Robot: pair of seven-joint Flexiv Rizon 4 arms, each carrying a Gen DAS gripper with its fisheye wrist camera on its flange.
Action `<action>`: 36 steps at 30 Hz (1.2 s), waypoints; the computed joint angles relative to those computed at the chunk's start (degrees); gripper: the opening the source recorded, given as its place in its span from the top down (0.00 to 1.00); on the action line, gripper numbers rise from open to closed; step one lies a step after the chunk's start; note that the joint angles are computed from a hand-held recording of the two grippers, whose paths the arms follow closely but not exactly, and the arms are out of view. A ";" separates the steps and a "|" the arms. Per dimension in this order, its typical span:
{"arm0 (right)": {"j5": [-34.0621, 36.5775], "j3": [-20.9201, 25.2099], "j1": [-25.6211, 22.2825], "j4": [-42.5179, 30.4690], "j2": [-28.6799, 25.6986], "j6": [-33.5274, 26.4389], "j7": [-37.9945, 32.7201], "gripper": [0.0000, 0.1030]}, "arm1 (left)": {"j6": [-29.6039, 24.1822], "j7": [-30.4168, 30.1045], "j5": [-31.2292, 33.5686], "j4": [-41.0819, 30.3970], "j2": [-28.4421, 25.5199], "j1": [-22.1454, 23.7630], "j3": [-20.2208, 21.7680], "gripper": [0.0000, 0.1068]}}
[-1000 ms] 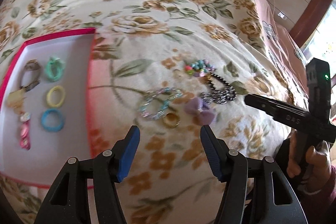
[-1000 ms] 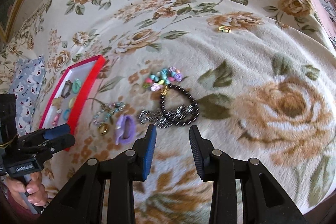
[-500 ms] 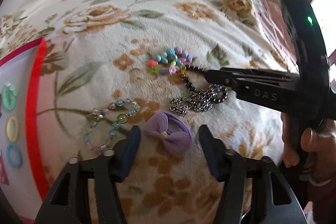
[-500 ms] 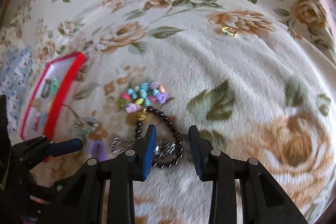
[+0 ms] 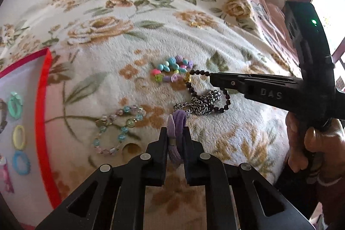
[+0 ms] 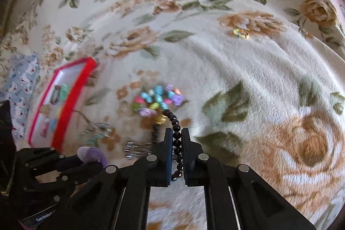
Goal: Organize jewelry
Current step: 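Grasp the purple bow hair tie with the left tool while the right tool grasps the black bead bracelet, then carry the purple bow tie and black bead bracelet over the red box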
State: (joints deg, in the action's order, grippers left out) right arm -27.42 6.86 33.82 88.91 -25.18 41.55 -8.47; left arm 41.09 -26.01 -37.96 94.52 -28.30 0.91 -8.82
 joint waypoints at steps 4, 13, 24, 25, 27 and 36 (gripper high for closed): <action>-4.00 -1.19 1.43 1.18 1.24 4.20 4.57 0.93 | -0.01 1.59 -2.42 1.59 2.04 1.44 0.23 0.90; -7.86 -1.01 3.07 -0.48 1.30 5.28 7.84 0.93 | -1.42 3.50 -7.00 4.20 5.67 4.20 2.48 0.90; -8.09 -0.82 4.97 -4.41 -0.82 5.95 6.06 0.93 | -3.35 1.91 -8.49 4.98 7.14 6.78 4.77 0.90; -7.91 -0.85 5.18 -4.91 -1.15 5.96 5.80 0.93 | -3.51 1.89 -8.71 5.06 7.27 7.06 4.91 0.90; -7.42 -0.88 5.53 -6.08 -1.96 6.08 4.96 0.93 | -3.53 1.82 -8.84 5.08 7.37 7.48 5.22 0.90; -4.02 -1.27 7.22 -13.64 -7.51 7.36 -0.51 0.93 | -3.12 1.44 -8.94 5.06 7.55 9.73 6.49 0.90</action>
